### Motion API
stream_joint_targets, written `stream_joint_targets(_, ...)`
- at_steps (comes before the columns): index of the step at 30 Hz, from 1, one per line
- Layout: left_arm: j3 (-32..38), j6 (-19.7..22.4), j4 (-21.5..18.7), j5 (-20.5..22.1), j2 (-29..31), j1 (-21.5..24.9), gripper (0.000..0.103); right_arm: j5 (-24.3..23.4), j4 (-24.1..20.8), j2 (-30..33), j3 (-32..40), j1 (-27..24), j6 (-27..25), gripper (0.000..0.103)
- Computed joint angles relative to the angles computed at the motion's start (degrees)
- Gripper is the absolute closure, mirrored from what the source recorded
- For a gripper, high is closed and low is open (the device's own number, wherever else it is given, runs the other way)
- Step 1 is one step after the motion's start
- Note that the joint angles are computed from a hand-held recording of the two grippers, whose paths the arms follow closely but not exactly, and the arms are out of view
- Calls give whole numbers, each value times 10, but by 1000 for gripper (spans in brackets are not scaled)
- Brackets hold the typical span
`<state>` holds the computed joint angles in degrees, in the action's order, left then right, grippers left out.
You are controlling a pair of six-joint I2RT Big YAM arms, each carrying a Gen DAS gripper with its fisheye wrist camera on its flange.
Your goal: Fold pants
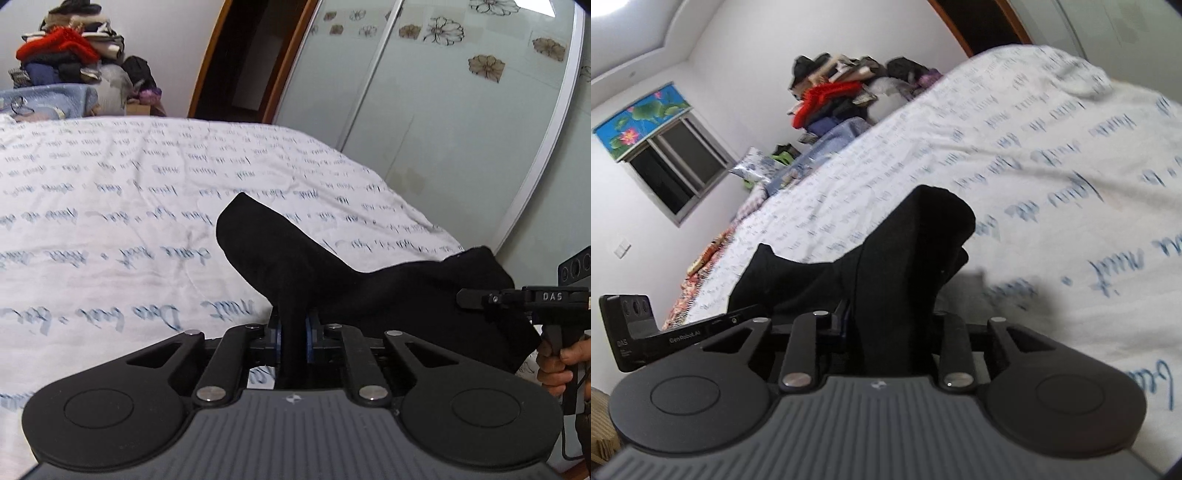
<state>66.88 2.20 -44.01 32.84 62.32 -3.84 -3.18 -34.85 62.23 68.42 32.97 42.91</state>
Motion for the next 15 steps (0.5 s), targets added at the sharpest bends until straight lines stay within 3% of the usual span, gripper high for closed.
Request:
stream_joint_targets(6,27,4,13,-34,3,37,92,-25,33,55,62,7,-25,76)
stream_joint_targets(10,87,33,-70,-61,64,48,86,-40,35,113,109,5,-31,74)
stream_joint_targets(11,94,34,-80,-91,77,45,86,-38,19,133,126,5,-28,71)
stream_joint_targets(12,94,29,-81,-136,82,40,86,-25,-14,155,148,4,-29,57)
stream_joint_targets(13,90,26,-75,-175,81,39,86,8,-59,176,173,7,-36,53)
stream_joint_targets(14,78,23,-58,-195,72,42,86,47,-99,192,191,11,-49,52)
stream_joint_targets(15,71,23,-45,-202,64,49,86,64,-111,192,192,13,-58,48)
